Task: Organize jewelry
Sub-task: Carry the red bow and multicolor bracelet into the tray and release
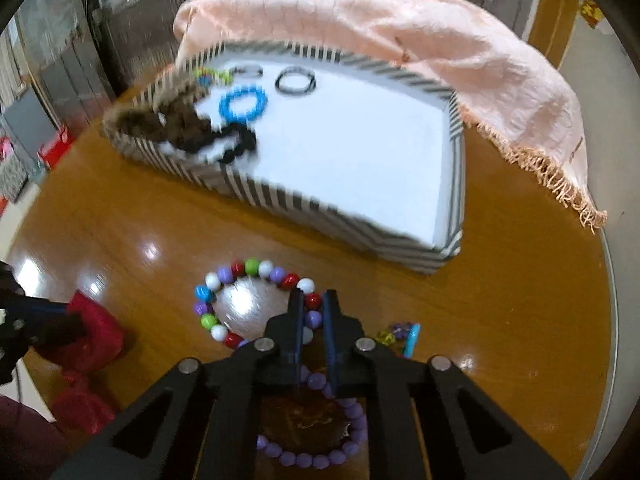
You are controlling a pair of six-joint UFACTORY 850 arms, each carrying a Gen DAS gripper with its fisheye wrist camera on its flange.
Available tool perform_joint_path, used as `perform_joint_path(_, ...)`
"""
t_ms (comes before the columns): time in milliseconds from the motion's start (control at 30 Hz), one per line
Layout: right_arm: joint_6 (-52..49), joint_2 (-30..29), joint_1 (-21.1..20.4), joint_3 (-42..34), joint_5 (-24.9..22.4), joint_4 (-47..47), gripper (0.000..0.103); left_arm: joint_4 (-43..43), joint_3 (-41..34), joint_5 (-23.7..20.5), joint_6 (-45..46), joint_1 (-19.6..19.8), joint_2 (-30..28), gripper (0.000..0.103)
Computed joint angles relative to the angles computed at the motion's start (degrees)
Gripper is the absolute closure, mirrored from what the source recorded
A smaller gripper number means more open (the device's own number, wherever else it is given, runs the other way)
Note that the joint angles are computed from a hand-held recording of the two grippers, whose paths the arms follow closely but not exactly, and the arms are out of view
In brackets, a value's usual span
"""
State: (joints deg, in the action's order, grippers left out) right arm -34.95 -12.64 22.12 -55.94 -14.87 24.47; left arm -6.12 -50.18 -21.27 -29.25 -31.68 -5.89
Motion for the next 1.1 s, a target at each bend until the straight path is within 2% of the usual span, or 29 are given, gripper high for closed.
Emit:
perform_joint_path(200, -6.77, 2.15, -0.3, -1.16, -1.45, 7.12, 0.094, -1.24, 0.6, 1.16, 1.21, 2.29, 2.17, 0.102)
perform_joint_path(367, -8.16, 3.73, 0.03, -1.92, -1.25, 7.96, 0.094, 2.59, -0.68, 1.79, -1.62, 2.47, 2.29, 0.102)
perform_joint_path(567, -12.48, 4.51, -1.0, -3.84, -1.83, 13.69, 0.094, 8.21, -3.06, 1.67, -4.94, 3.25, 2.38, 0.102)
perform_joint_path(800, -10.4, 3.21, -1.36, -6.51, -2.41, 11.41, 0.094, 13.55, -7.35, 1.96, -7.65, 4.65, 0.86, 0.102)
perform_joint_path(1100, -6.32, -0.8, -2.0, -11.02, -3.48, 7.12, 0.094, 16.23, -15.06, 0.36, -7.6, 6.14, -5.27, 0.102)
